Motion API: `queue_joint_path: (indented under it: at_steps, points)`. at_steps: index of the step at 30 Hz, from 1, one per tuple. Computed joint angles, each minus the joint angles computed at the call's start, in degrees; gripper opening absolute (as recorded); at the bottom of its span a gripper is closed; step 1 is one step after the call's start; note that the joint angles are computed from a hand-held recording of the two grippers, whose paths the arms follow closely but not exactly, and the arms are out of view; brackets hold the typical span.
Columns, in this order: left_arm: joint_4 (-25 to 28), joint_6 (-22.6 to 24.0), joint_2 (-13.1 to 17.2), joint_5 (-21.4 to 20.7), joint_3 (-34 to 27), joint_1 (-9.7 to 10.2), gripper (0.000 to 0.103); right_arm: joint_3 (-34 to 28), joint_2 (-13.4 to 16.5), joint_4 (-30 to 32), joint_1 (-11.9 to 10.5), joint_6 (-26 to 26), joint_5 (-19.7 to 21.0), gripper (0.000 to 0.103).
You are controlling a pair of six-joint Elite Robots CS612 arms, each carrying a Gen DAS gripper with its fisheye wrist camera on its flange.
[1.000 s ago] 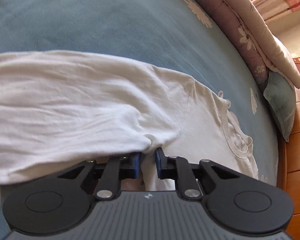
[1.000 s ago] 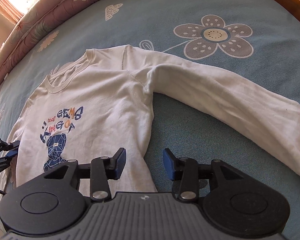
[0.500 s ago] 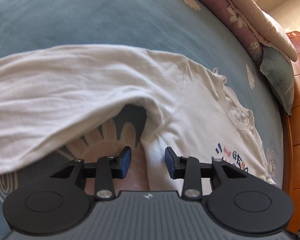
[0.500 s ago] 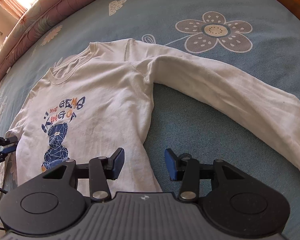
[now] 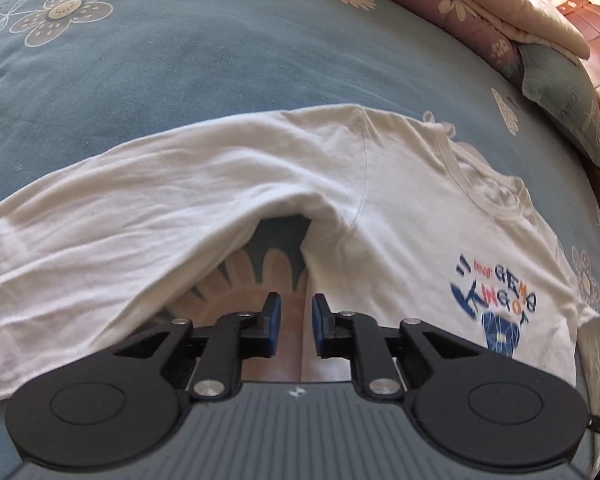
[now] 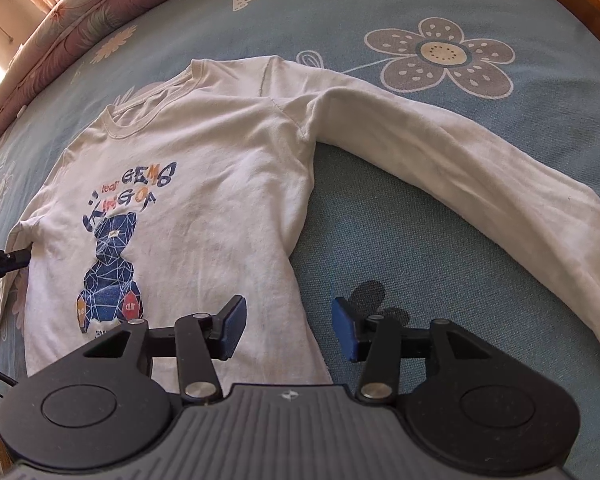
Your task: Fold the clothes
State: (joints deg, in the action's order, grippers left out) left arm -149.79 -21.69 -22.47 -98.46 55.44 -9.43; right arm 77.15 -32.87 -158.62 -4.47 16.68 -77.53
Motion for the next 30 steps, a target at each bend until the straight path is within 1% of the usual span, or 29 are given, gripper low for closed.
queue_joint_path:
  at_steps: [2, 4, 6, 9, 12, 14, 15, 16, 17, 19, 20, 22, 23, 27, 28, 29, 30]
  points:
    - [-0.25, 0.22, -2.9, -0.77, 5.11, -0.01, 0.028, 1.43, -0.82, 0.31, -0.13, -1.6, 0.61, 0.054]
    - [0.42, -0.87, -5.59, -1.99, 9.9, -0.02, 0.032, 3.0, -1.75, 0.84, -0.35, -3.09, 1.18, 0.056]
    - [1.05, -2.26, -8.04, -3.42, 14.36, -0.03, 0.033, 4.73, -2.77, 1.77, -0.67, -3.81, 1.94, 0.059]
    - [0.66, -4.68, -10.32, -7.03, 19.14, 0.04, 0.039, 6.96, -4.09, 3.04, -1.13, -4.46, 2.7, 0.059]
    - [-0.93, -5.26, -11.0, -9.52, 21.77, -0.06, 0.045, 8.41, -4.95, 3.39, -1.45, -4.54, 3.08, 0.059]
    - [-2.25, -5.19, -11.17, -11.03, 23.15, -0.13, 0.051, 8.89, -5.14, 2.77, -1.7, -4.32, 3.98, 0.059]
    - [-2.91, -5.16, -11.25, -11.79, 23.82, -0.16, 0.053, 8.97, -5.14, 2.54, -1.79, -4.26, 4.31, 0.06]
    - [-3.48, -4.84, -11.25, -12.67, 24.28, -0.17, 0.061, 9.01, -5.12, 2.34, -1.89, -4.27, 4.73, 0.06]
    - [-3.89, -3.89, -11.14, -13.83, 24.29, -0.11, 0.069, 9.02, -5.08, 2.16, -2.01, -4.34, 5.24, 0.06]
    - [-2.96, -1.02, -10.94, -15.58, 23.8, -0.03, 0.072, 9.02, -4.99, 1.82, -2.25, -4.48, 6.25, 0.06]
    - [-2.09, -0.28, -10.74, -16.95, 23.34, 0.13, 0.072, 9.08, -4.96, 1.59, -2.39, -4.47, 6.8, 0.06]
    - [-0.75, -3.0, -9.73, -22.62, 22.12, 1.06, 0.071, 9.4, -4.96, 1.03, -2.77, -4.1, 8.08, 0.06]
    - [-0.55, -4.04, -9.29, -25.0, 21.74, 1.45, 0.067, 9.63, -4.98, 0.78, -3.02, -3.65, 8.89, 0.06]
    - [-3.24, -5.65, -8.19, -30.5, 22.16, 2.46, 0.066, 10.41, -5.1, 0.87, -3.83, -2.32, 11.47, 0.06]
    - [-4.1, -7.5, -7.8, -31.63, 22.12, 2.89, 0.06, 10.53, -5.1, 1.25, -3.98, -2.38, 12.1, 0.06]
    - [-4.88, -9.1, -7.56, -32.29, 22.25, 3.24, 0.052, 10.58, -5.03, 1.76, -4.22, -2.59, 13.48, 0.06]
    - [-5.43, -10.07, -7.66, -31.89, 22.79, 3.38, 0.047, 10.6, -4.89, 2.37, -4.51, -2.94, 15.25, 0.061]
